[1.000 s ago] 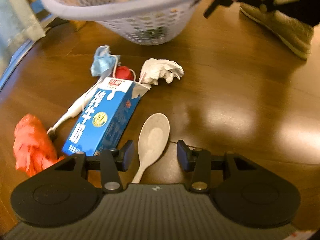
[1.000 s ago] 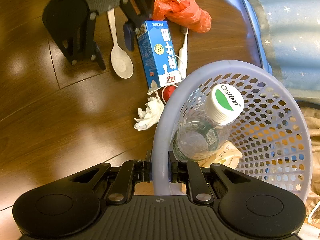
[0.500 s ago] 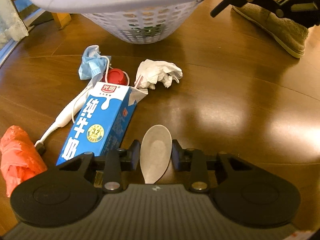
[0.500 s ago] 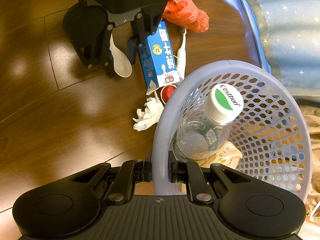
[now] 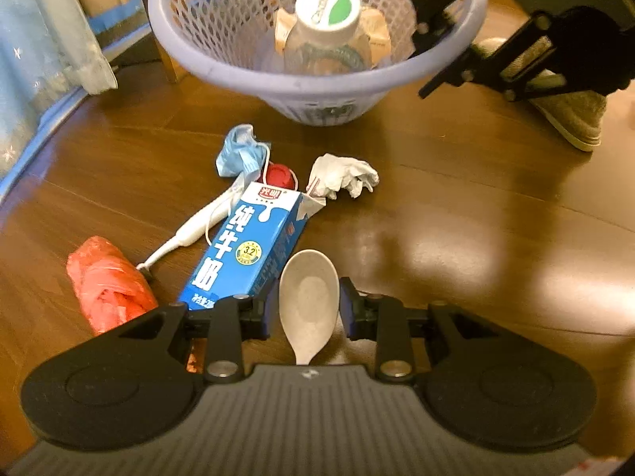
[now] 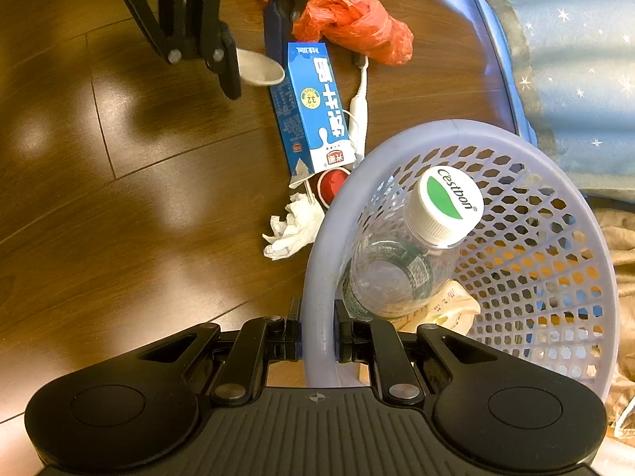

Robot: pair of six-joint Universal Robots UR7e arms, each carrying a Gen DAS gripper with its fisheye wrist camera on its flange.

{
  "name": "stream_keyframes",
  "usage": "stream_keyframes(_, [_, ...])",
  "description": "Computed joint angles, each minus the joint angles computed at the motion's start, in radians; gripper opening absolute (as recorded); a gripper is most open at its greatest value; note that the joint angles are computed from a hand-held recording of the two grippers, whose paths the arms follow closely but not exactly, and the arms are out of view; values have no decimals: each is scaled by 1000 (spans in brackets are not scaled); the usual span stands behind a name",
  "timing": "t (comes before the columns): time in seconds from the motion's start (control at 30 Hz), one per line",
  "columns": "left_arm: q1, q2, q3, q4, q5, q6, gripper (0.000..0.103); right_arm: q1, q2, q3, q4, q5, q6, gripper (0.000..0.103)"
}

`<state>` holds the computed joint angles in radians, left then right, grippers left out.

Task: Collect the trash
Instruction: 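Carry the spoon over the wastebasket and open the left gripper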

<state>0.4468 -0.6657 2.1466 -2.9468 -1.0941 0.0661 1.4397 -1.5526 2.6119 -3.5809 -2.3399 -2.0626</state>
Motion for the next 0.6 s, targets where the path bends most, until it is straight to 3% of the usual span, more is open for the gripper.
stream_keyframes(0.3, [-30,-72,-1,-7,16,-1,27,-11,-13,7,-1,15,-17,10])
stream_keyframes(0.6, [-51,-109,-152,51,33,36,27,-31,-33,12,8,42,-22,10])
